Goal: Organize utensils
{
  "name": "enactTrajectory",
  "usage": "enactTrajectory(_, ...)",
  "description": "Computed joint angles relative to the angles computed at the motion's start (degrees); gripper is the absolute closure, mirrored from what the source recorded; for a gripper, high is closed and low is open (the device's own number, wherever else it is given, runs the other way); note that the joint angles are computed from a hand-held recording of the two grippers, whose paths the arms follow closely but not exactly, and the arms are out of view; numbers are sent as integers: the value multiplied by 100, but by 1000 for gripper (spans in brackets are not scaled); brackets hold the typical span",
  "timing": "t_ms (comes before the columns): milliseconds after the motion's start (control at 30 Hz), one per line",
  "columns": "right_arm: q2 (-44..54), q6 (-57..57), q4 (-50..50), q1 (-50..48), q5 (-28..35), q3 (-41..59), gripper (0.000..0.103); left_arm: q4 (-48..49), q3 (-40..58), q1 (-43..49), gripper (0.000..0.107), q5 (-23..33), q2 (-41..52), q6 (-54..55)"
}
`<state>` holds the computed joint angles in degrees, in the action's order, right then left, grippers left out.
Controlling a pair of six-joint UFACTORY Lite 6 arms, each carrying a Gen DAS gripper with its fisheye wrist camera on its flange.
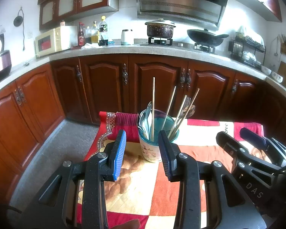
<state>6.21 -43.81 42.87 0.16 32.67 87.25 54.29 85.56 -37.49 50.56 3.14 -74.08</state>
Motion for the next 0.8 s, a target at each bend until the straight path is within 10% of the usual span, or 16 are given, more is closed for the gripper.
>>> enactTrajectory(800, -22, 156, -172, 113, 23, -5, 42, 174, -260, -51, 73, 125, -269, -179)
